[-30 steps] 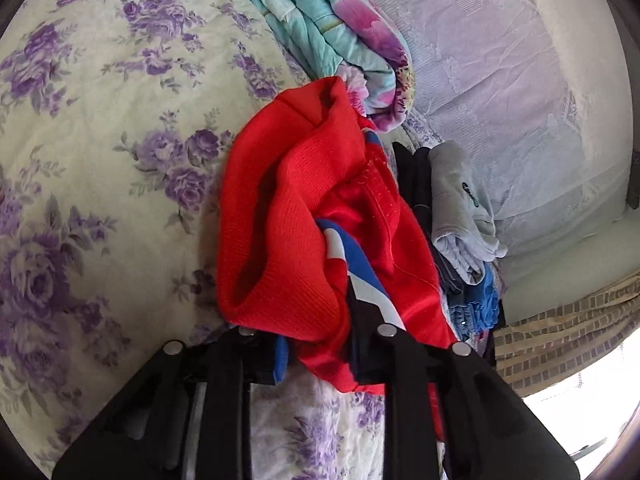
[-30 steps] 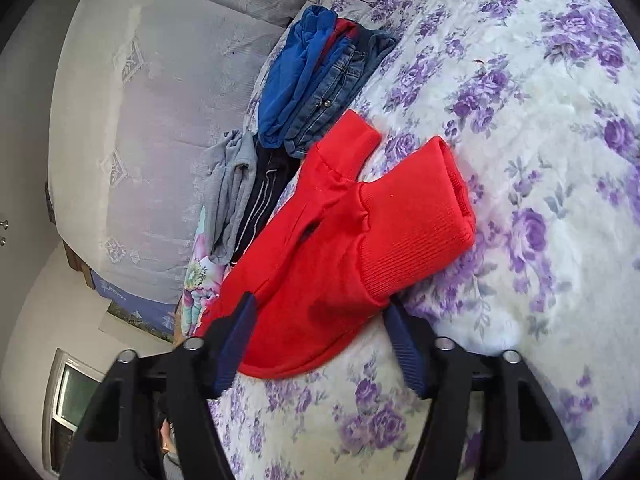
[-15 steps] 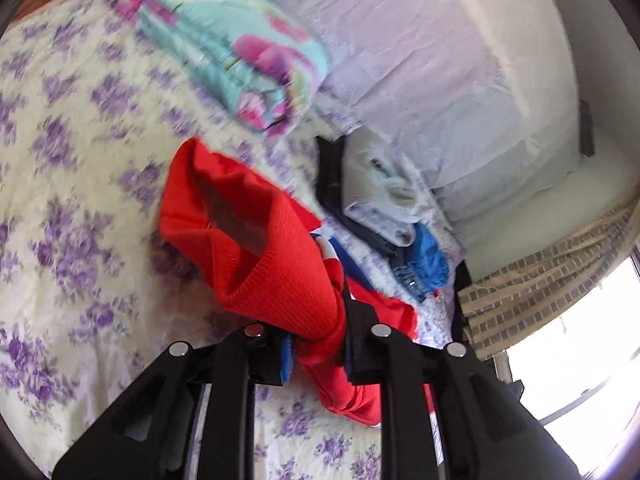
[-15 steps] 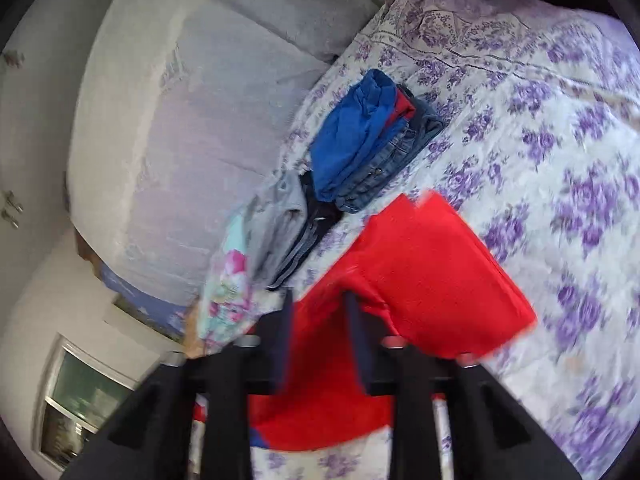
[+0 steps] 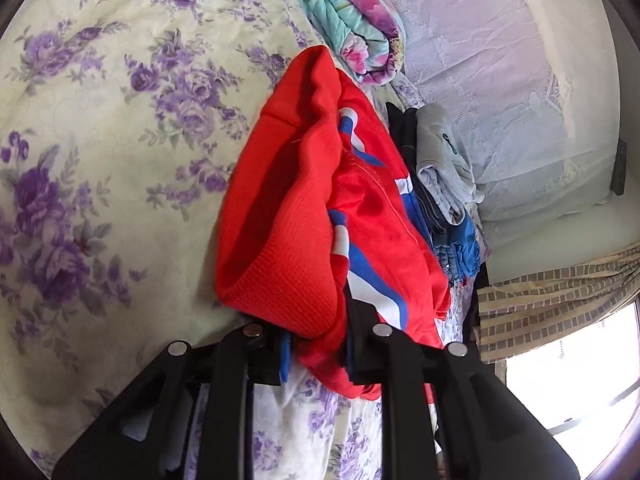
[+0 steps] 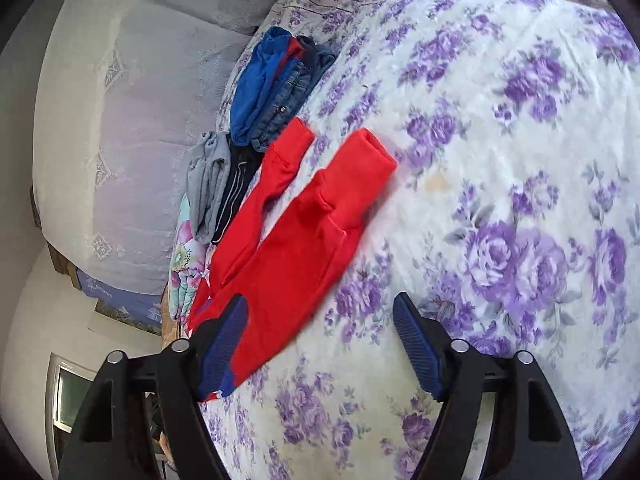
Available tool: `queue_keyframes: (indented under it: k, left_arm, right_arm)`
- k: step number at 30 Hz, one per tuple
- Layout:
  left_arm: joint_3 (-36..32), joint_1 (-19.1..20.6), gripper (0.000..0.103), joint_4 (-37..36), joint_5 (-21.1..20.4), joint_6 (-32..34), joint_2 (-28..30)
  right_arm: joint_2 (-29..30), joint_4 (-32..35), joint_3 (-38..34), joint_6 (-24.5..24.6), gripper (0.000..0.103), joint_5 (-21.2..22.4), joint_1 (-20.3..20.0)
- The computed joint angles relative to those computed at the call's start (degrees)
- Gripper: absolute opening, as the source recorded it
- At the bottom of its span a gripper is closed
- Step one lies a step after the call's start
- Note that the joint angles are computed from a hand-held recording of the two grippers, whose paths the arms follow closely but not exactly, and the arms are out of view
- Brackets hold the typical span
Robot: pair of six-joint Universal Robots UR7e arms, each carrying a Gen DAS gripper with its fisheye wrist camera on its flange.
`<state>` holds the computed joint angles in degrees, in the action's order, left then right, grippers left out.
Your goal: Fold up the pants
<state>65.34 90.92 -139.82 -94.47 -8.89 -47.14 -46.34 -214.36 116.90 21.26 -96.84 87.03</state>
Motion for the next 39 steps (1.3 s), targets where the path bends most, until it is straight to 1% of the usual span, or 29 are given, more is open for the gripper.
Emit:
queue_keyframes:
  k: [1, 2, 3, 5, 6, 7, 9, 10, 12, 14, 16, 17, 18, 20, 21, 22, 23, 24, 25, 26, 27, 29, 30, 31, 33, 34, 36, 38, 39]
  left_arm:
    - [0.2, -0.1, 0.019, -0.2, 0.5, 0.0, 0.0]
    - [0.0, -0.3, 0.024, -0.3, 1.2, -0.4, 0.2]
    - [-0.1, -0.4, 0.025, -0.3, 1.4, -0.8, 0.3]
    - [-0.6, -0.6, 0.025, -0.2, 2.0, -1.3, 0.7]
    - [-0.8, -0.7, 0.024, 0.0, 2.1, -1.3, 0.8]
    - [-0.9, -0.8, 0.020, 0.2, 2.2, -1.4, 0.7]
    - [0.1, -0.6, 0.016, -0.3, 0.0, -0.6, -0.5]
    - [1.2, -0.8, 0.015, -1.0, 0.0, 0.1, -1.5]
    - [4.8, -1.3, 0.014, -3.2, 0.7, 1.3, -4.3]
    - [7.8, -1.1, 0.014, -4.3, -0.8, 1.3, -6.8]
    - [10.2, -0.2, 0.014, -4.2, -2.6, 1.3, -8.7]
    - [11.1, 0.4, 0.014, -3.7, -3.1, 1.3, -9.2]
    - [11.6, 0.8, 0.015, -3.2, -2.6, 0.9, -9.2]
    - [11.8, 1.3, 0.018, -1.5, -0.4, 0.4, -8.8]
    - [12.0, 2.2, 0.018, -1.6, -1.7, -0.1, -8.5]
    - [12.6, 3.1, 0.019, -3.0, -4.2, -0.3, -8.5]
    - [12.7, 3.5, 0.021, -3.0, -5.5, -0.3, -8.7]
    - [13.1, 3.6, 0.024, -3.3, -6.0, -0.2, -9.3]
    - [13.8, 3.4, 0.032, -4.2, -5.3, 0.1, -10.0]
    - [14.6, 3.1, 0.040, -5.4, -3.6, 0.7, -11.0]
    - [15.3, 2.7, 0.044, -6.2, -2.0, 1.3, -11.8]
    - [16.6, 1.8, 0.057, -8.6, 2.2, 2.2, -13.1]
    - [16.8, 1.2, 0.059, -10.4, 6.2, 3.1, -13.8]
    - [16.5, 0.3, 0.060, -11.7, 9.8, 4.0, -13.7]
    - [14.1, -0.9, 0.061, -13.1, 13.3, 6.6, -12.5]
    - [11.8, -1.1, 0.061, -12.3, 13.5, 7.6, -11.4]
    - [4.5, -1.2, 0.062, -7.8, 12.5, 9.8, -7.8]
    - [-3.0, -1.7, 0.062, -3.6, 13.4, 10.9, -3.3]
    - [-8.7, -2.0, 0.062, -0.3, 14.2, 10.8, 0.1]
  right_arm:
    - [0.7, -0.3, -0.9, -0.4, 0.071, -0.5, 0.1]
    - [1.3, -0.3, -1.9, -1.0, 0.071, 0.2, -0.1]
    - [1.8, 0.6, -3.5, -2.3, 0.070, 1.5, -0.3]
    - [3.1, 3.7, -7.2, -3.1, 0.053, 1.5, -0.5]
    - [3.8, 5.5, -9.0, -2.9, 0.038, 1.9, -0.7]
    - [4.4, 7.0, -10.5, -2.8, 0.019, 2.6, -1.0]
    - [5.0, 6.1, -11.5, -1.9, 0.012, 4.2, -1.3]
    - [4.8, 4.8, -11.1, -2.5, 0.006, 5.0, -1.0]
    - [3.3, 1.3, -8.8, -5.0, 0.006, 5.9, 0.0]
    - [1.3, -0.1, -5.8, -5.6, 0.005, 7.0, 0.2]
    - [-0.1, -0.2, -3.3, -6.8, 0.005, 5.1, 0.3]
    - [-0.5, 0.7, -2.1, -6.7, 0.005, 4.0, -0.1]
    - [-0.8, 2.2, -1.5, -6.3, 0.006, 3.7, -0.7]
    - [-1.2, 6.9, -0.4, -5.1, 0.009, 2.5, -2.1]
    - [-1.4, 6.7, 0.3, -4.1, 0.007, 3.5, -3.0]
    - [-1.5, 5.2, 1.2, -3.6, 0.011, 5.7, -3.9]
    - [-2.3, 4.3, 2.1, -3.1, 0.016, 5.5, -3.8]
    - [-3.0, 2.8, 2.9, -3.2, 0.025, 4.4, -3.4]
    - [-3.8, 0.1, 3.7, -3.9, 0.033, 1.3, -2.4]
    - [-4.5, -1.5, 4.3, -4.5, 0.035, -1.1, -1.6]
    - [-5.2, -3.1, 5.0, -4.9, 0.036, -2.7, -1.3]
    - [-6.2, -6.4, 5.7, -4.7, 0.036, -5.6, -1.0]
    - [-6.4, -6.3, 5.4, -5.4, 0.036, -5.7, -1.0]
    - [-6.5, -5.0, 4.4, -6.0, 0.036, -5.2, -1.0]
    - [-5.7, -1.9, 1.2, -6.4, 0.036, -3.2, -1.0]
    - [-5.0, 0.3, -0.9, -6.7, 0.036, -1.9, -1.0]
    - [-2.6, 6.1, -6.9, -6.8, 0.037, 0.0, -0.6]
    - [-0.2, 11.2, -12.2, -5.9, 0.039, 1.7, -0.5]
    - [1.0, 13.4, -14.7, -5.3, 0.039, 2.5, -0.5]
